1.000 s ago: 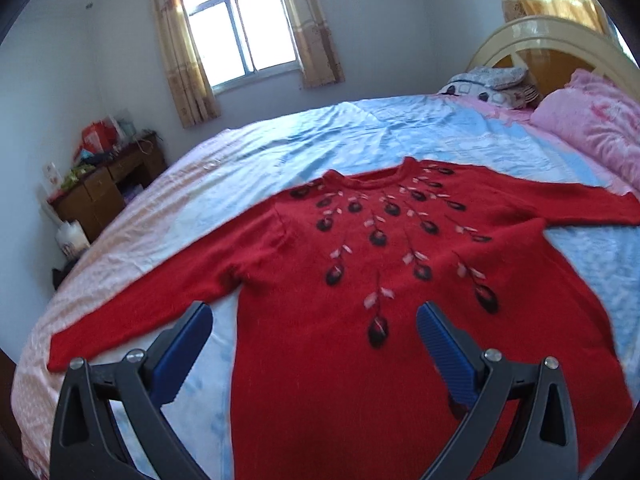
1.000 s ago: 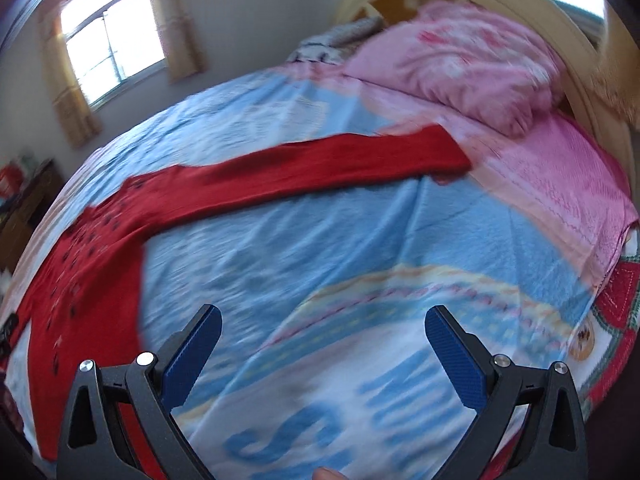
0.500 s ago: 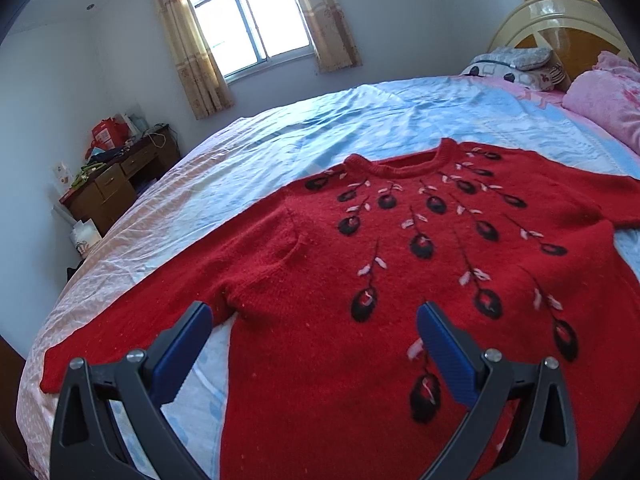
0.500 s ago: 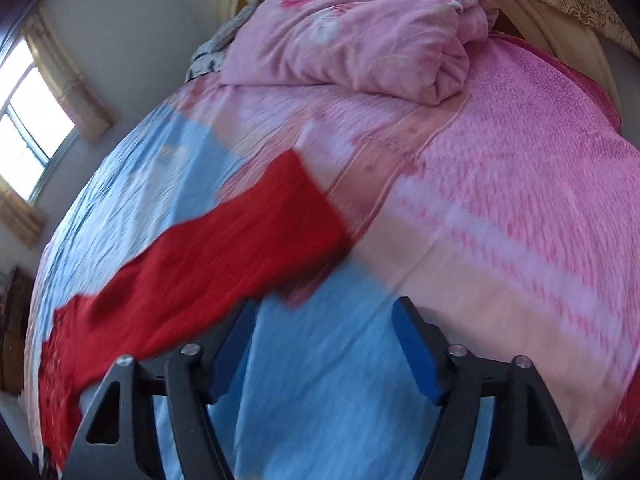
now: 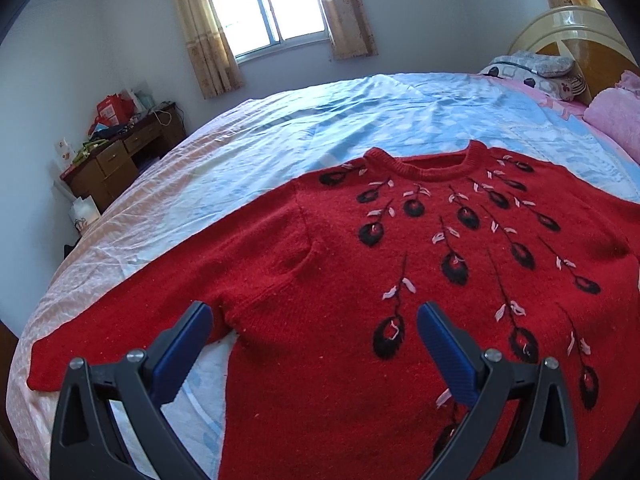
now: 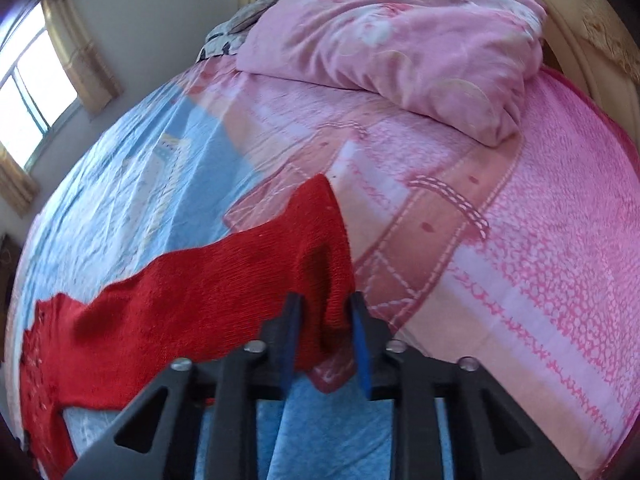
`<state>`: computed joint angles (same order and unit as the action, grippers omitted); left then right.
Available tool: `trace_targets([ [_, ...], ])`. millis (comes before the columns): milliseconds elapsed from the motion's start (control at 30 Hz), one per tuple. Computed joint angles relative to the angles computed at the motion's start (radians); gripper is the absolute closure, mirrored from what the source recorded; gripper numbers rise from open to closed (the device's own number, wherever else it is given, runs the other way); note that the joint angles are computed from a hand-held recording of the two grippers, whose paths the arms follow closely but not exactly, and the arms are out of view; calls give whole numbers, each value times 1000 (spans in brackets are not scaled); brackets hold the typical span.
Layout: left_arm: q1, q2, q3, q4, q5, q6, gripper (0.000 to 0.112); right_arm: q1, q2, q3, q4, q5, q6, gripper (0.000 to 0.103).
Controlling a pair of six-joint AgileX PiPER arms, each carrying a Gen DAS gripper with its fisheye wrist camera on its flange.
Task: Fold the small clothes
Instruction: 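Reach the right tool to the sweater's sleeve cuff and grasp it, then lift the sleeve with the right tool and fold it across the sweater body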
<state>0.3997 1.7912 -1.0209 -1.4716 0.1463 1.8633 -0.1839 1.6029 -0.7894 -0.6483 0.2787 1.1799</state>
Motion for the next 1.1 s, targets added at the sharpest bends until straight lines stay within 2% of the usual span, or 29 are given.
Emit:
trace_targets([
  [133, 34, -10, 5, -8, 42, 18, 9, 49, -57, 3, -48, 28, 52, 87],
  [300, 84, -9, -7, -5, 86, 10, 9, 207, -119, -75, -194, 176, 171, 88],
  [500, 130, 26, -49, 23, 112, -24, 9, 399, -115, -249, -237, 342, 162, 88],
  [567, 144, 44, -72, 73, 124, -85, 9, 457, -87, -317, -250, 377, 157, 88],
  [800, 190, 72, -92, 64, 161, -70, 9, 632, 40, -562, -316, 488, 129, 88],
  [1033, 228, 98, -117, 82, 198, -103, 9, 756, 180, -825, -312, 557, 32, 88],
  [1100, 235, 102, -123, 126, 213, -141, 9, 794, 230, -912, -313, 576, -3, 88],
])
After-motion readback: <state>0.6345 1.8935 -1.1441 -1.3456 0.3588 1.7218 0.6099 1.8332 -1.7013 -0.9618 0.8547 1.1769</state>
